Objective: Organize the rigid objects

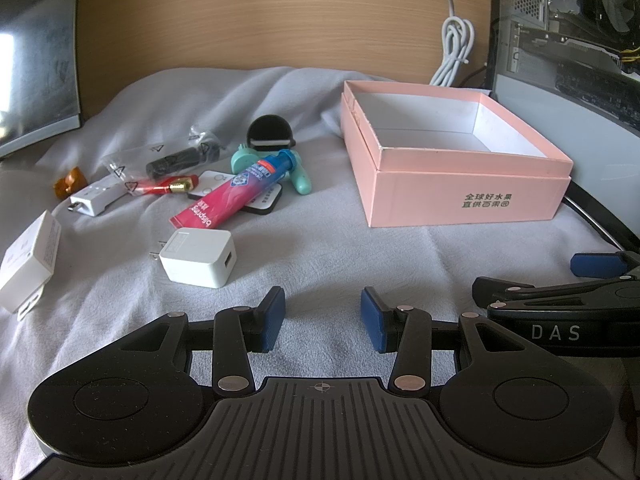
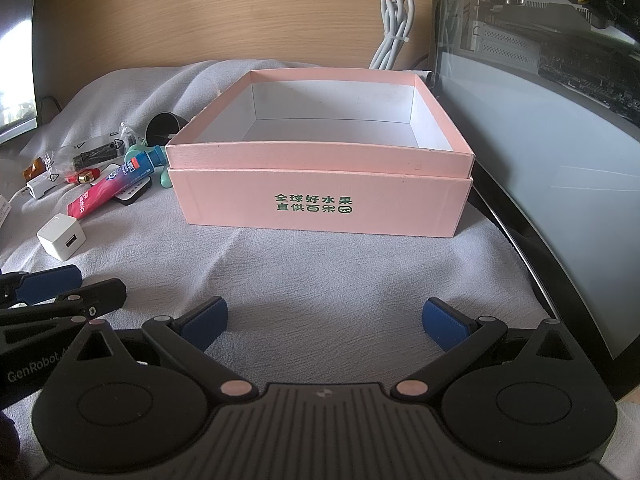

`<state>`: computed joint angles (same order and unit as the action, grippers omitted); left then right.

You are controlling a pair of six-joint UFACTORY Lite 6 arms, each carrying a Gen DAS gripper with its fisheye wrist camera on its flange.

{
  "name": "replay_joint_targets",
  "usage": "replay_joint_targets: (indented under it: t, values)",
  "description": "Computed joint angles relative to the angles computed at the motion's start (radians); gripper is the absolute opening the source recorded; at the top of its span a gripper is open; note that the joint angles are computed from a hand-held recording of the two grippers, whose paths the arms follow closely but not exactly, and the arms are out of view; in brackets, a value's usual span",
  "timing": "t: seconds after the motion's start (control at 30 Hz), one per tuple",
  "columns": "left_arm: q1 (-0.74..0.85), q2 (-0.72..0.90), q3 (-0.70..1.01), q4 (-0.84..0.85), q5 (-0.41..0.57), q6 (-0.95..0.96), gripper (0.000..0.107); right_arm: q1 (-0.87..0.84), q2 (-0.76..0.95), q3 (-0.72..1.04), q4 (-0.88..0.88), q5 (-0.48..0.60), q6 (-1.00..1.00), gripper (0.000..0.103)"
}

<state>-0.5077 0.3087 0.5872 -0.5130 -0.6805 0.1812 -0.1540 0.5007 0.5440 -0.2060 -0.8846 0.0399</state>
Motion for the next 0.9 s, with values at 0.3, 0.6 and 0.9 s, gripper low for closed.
replay_joint_targets:
  t: [0.3, 0.6, 0.9]
  values:
    - [0.013, 0.020, 0.006, 0.024, -0.010, -0.015, 0.047, 0.000, -0.001, 0.000, -0.001, 0.001, 0.000, 0.103]
    - [0.012, 0.017, 0.002, 0.020, -0.013, -0.007, 0.047, 0.000, 0.000, 0.001, 0.000, 0.001, 0.000, 0.103]
    - [0.030, 0.019, -0.002, 0.062, -0.014, -0.045, 0.047, -0.007, -0.003, -0.001, -0.021, 0.002, 0.010, 0.103]
